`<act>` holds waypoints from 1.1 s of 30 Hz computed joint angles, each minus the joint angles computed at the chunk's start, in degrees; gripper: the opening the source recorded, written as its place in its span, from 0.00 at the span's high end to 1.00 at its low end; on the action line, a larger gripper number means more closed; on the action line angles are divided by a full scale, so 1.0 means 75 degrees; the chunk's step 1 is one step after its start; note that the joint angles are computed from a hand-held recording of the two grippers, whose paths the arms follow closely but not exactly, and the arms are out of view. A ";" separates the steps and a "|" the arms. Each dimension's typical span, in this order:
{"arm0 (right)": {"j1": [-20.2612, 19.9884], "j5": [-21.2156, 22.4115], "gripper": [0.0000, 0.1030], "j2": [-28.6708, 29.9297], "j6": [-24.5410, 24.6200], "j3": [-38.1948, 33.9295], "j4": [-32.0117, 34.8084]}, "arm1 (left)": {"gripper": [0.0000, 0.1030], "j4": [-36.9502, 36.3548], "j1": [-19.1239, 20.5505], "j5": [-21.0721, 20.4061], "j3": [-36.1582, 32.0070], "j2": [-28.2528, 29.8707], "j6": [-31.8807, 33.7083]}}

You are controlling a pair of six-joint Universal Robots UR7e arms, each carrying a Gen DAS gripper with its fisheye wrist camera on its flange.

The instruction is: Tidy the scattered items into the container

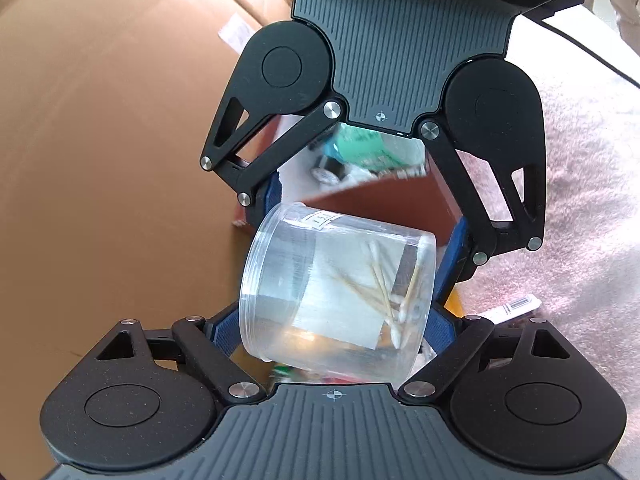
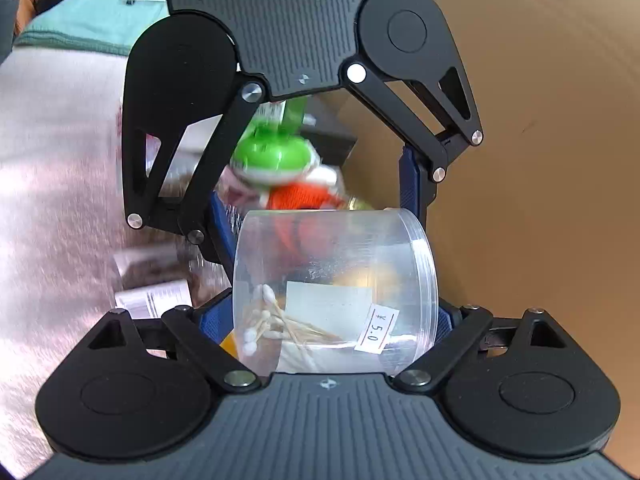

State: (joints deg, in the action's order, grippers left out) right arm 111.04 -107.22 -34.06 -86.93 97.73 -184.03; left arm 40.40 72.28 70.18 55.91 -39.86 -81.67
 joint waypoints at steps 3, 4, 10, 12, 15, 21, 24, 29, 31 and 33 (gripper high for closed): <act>0.0144 0.0138 0.10 -0.0307 -0.0124 0.0333 -0.0410 | 0.14 -0.0408 -0.0243 -0.0070 0.0652 -0.0554 0.0263; 0.0197 0.0165 0.10 -0.0430 -0.0129 0.0448 -0.0529 | 0.14 -0.0563 -0.0318 -0.0062 0.0853 -0.0712 0.0359; 0.0374 -0.0023 0.09 -0.1244 -0.0333 0.1186 -0.1245 | 0.13 -0.0604 -0.0636 0.0370 0.0417 -0.0524 0.0603; 0.0354 -0.0236 0.09 -0.1536 -0.0334 0.1406 -0.1306 | 0.13 -0.0485 -0.0714 0.0414 0.0251 -0.0310 0.0533; 0.0257 -0.0572 0.09 -0.1886 -0.0309 0.1641 -0.1276 | 0.12 -0.0388 -0.0902 0.0409 0.0112 -0.0014 0.0288; -0.0050 -0.0834 0.09 -0.2522 0.0194 0.1716 -0.0407 | 0.08 0.0703 -0.1005 0.0207 -0.0971 0.0783 -0.0560; -0.0217 -0.0825 0.09 -0.2793 0.0842 0.1488 0.0716 | 0.06 0.1587 -0.0962 0.0065 -0.1953 0.1336 -0.1055; -0.0512 -0.0668 0.09 -0.2961 0.1613 0.1128 0.1910 | 0.05 0.2313 -0.0817 -0.0168 -0.3171 0.1967 -0.1709; -0.0624 -0.0610 0.09 -0.2887 0.1749 0.0962 0.2009 | 0.05 0.2404 -0.0749 -0.0224 -0.3525 0.2109 -0.1990; -0.0755 -0.0530 0.09 -0.2783 0.1845 0.0754 0.2024 | 0.04 0.2589 -0.0676 -0.0222 -0.3949 0.2255 -0.2467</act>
